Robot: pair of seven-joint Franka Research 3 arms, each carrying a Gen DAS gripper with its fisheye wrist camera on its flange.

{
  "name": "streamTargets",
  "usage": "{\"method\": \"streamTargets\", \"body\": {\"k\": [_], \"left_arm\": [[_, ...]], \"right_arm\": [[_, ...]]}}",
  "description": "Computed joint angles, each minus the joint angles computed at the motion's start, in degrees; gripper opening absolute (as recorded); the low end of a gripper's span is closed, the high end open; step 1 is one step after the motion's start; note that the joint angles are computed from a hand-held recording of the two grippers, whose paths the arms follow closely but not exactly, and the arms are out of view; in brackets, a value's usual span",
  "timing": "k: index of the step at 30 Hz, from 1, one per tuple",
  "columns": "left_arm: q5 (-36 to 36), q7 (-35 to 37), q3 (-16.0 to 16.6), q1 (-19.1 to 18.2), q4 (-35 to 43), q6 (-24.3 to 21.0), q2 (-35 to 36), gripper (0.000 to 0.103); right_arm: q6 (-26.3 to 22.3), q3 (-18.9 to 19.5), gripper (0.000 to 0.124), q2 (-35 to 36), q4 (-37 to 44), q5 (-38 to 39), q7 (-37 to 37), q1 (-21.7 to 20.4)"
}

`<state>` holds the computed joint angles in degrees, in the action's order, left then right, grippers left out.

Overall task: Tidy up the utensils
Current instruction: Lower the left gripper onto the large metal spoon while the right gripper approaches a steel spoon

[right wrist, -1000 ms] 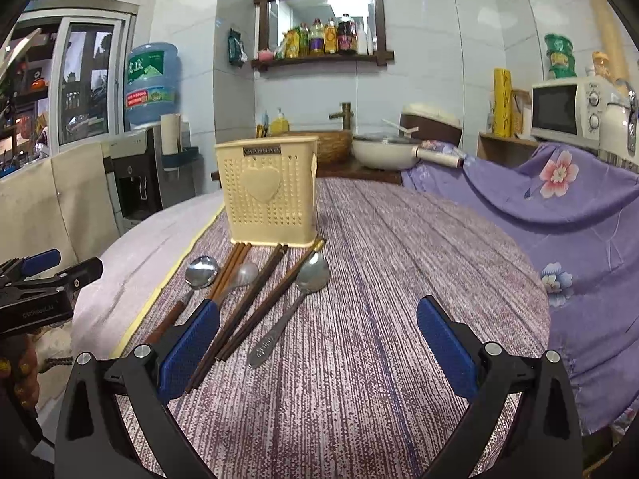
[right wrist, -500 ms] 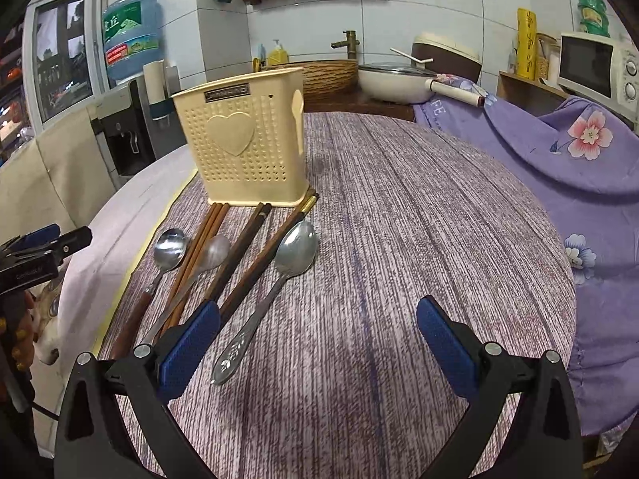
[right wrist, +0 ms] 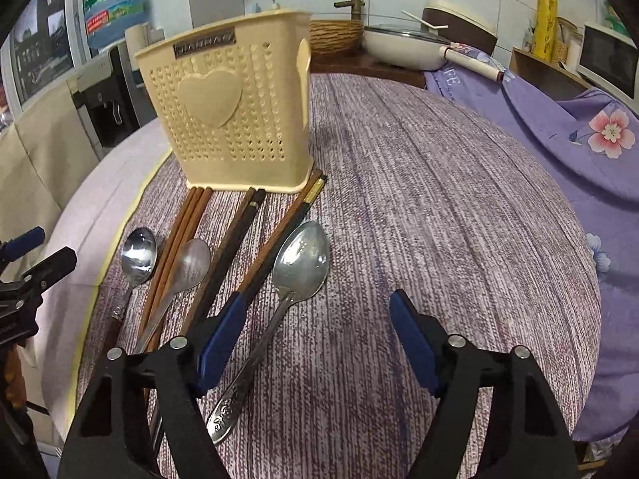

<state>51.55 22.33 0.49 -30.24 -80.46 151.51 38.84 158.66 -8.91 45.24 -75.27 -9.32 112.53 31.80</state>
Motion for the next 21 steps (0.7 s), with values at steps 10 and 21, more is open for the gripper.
{"method": "streamTargets", "body": {"k": [10, 21], "left_arm": [[-1.84, 2.86, -0.37, 0.13, 1.67, -0.13, 1.77, 0.094], [-5.08, 6.53, -0.49, -0.16, 5.48, -1.26, 4.72, 0.094]], "right_arm": [[-7.87, 0.89, 0.062, 5.76, 9.81, -0.40, 0.01, -0.70], [-14.98, -0.20, 0.046, 12.62, 22.61, -1.84, 2.04, -0.45]]}}
